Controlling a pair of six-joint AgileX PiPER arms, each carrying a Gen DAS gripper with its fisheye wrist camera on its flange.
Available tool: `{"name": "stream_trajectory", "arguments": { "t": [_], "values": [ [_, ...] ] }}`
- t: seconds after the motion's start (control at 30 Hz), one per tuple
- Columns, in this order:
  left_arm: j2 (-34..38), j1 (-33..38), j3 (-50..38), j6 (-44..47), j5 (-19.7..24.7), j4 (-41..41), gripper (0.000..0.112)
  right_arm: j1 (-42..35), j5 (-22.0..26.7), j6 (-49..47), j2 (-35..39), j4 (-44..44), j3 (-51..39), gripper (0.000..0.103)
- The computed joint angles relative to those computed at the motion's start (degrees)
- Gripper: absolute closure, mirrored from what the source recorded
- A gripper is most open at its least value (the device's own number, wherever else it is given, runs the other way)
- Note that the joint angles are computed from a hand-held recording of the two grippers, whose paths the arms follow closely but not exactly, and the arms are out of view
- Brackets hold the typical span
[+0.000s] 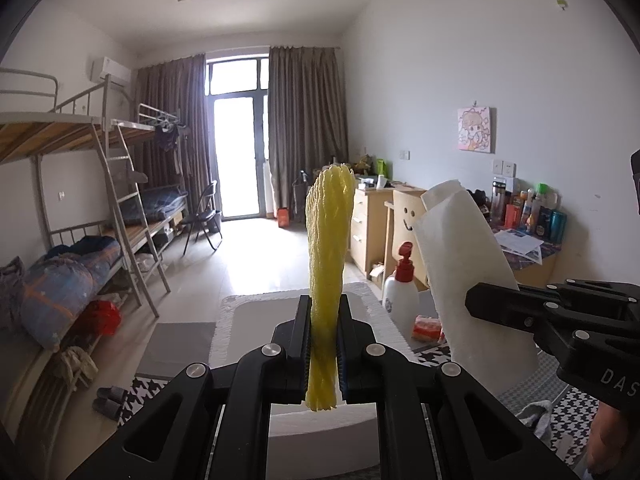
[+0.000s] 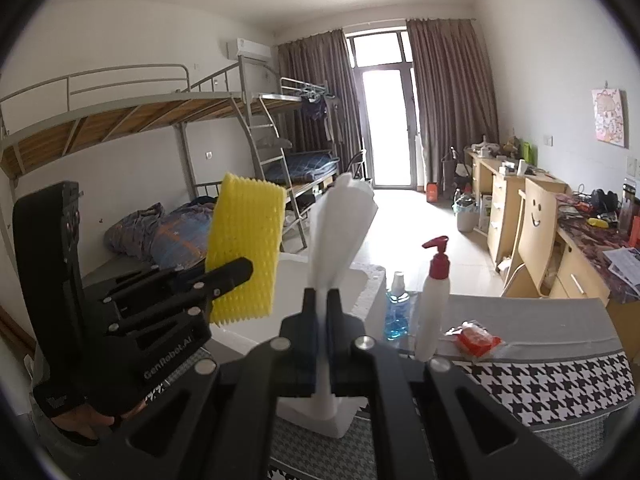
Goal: Organize soft objects
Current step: 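Lower the yellow sleeve into the foam box and open the left gripper while the right gripper holds the tissue, then lower the white tissue into the foam box and open the right gripper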
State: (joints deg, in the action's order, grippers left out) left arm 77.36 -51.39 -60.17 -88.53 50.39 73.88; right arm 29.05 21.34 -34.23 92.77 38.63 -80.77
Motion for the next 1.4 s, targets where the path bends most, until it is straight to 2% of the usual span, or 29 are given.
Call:
{"name": "stream_trajectory", "arguments": {
  "t": [0.27,0.5,0.57,0.67,0.87,0.93,1.0,1.07,1.13,1.2,1.4],
  "values": [
    [0.4,2.5,-0.2,0.7,-1.6,-1.4,0.101,2.1,1.2,7.1,2.9,-7.4,-4.2,0.097],
    [1.0,6.3,-0.8,3.2,-5.6,-4.0,0.101,2.8,2.9,11.0,5.1,-11.5,-7.4,0.097],
    [0.7,8.5,-0.2,4.1,-9.4,-5.4,0.101,2.8,3.3,11.7,5.5,-12.1,-7.9,0.097],
    [0.9,10.5,-0.1,6.0,-12.2,-7.5,0.101,3.0,3.9,13.1,6.2,-13.4,-8.9,0.097],
    [2.7,12.2,-1.1,9.1,-12.8,-10.3,0.099,3.2,5.6,15.6,7.8,-15.5,-11.3,0.097],
    [3.2,12.4,-1.4,10.2,-12.6,-11.4,0.088,3.3,5.9,16.3,8.2,-16.2,-11.8,0.097],
    [2.9,12.4,-1.2,9.8,-11.6,-11.4,0.054,3.2,6.0,16.6,8.2,-16.5,-11.8,0.097],
    [2.1,11.6,-0.3,6.9,-9.9,-9.0,0.04,2.9,6.3,16.4,8.4,-16.3,-12.2,0.097],
    [1.4,11.2,0.2,5.6,-8.5,-7.7,0.035,3.1,6.2,17.1,8.3,-17.0,-12.2,0.097],
    [0.8,10.8,0.8,4.1,-7.6,-6.6,0.022,3.3,6.4,17.7,8.5,-17.7,-12.6,0.097],
    [-1.2,9.0,2.5,-0.1,-3.2,-3.6,0.01,3.6,7.3,18.3,9.8,-18.1,-14.5,0.097]
  ]
}}
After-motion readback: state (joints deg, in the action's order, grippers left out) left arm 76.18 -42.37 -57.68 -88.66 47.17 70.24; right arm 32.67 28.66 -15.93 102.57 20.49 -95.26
